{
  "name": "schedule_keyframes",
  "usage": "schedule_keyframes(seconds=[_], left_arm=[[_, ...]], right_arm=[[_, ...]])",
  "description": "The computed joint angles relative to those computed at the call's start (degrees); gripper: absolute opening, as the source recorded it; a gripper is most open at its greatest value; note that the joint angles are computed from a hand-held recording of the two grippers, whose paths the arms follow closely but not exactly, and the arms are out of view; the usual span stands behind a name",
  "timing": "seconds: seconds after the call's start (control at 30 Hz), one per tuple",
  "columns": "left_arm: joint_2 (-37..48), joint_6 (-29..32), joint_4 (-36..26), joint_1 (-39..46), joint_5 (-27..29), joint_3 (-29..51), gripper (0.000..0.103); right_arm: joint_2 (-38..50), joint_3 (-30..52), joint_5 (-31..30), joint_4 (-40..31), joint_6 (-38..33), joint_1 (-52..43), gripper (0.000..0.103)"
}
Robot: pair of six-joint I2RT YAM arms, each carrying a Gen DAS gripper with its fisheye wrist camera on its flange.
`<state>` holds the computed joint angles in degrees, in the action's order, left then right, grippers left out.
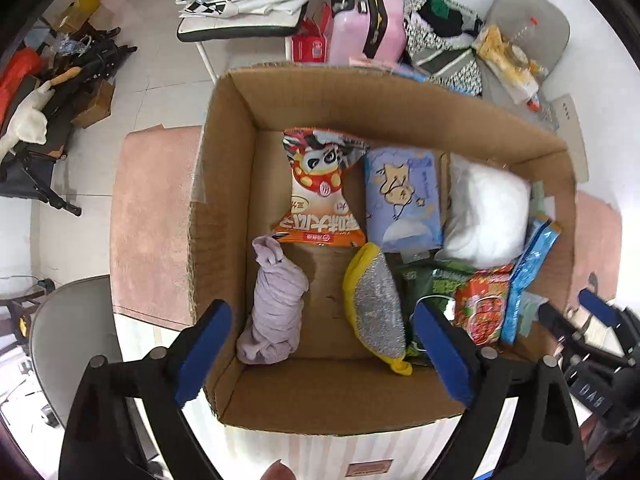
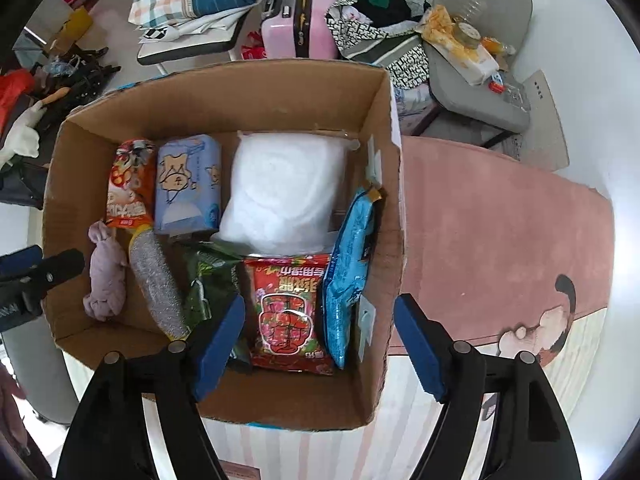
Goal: Organize soft objects
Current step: 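Lower the cloth and drink pouch into the box and open both grippers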
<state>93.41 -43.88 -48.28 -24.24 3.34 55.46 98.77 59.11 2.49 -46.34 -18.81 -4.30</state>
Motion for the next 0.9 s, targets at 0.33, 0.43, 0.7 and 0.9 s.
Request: schedule_keyframes(seconds=[0.33,0.43,0.7,0.9], left_arm=[[-2.67,-5.85,1.39,-6.7,-3.05,-2.77,0.102],[-2.3,-7.14,1.45,-8.74,-4.34,-3.15,0.103],[-2.8,-8.8,1.38,-11.12,-5.01,-3.38,0.102],[-5.59,-10.19,-1.33,-13.38,-7.09,-1.79,0.102]], right_arm=[[-4.28,-8.16,-0.35,2.16,0.14,1.44,0.103],[-4.98,-9.81,-0.58,2.85,0.28,0.95,0.103],[-6.98,-11.5,-0.6,3.14,-0.51,-0.22,0.103],[-10.92,-10.54,-1.28,0.42,-1.79,-1.6,0.103]])
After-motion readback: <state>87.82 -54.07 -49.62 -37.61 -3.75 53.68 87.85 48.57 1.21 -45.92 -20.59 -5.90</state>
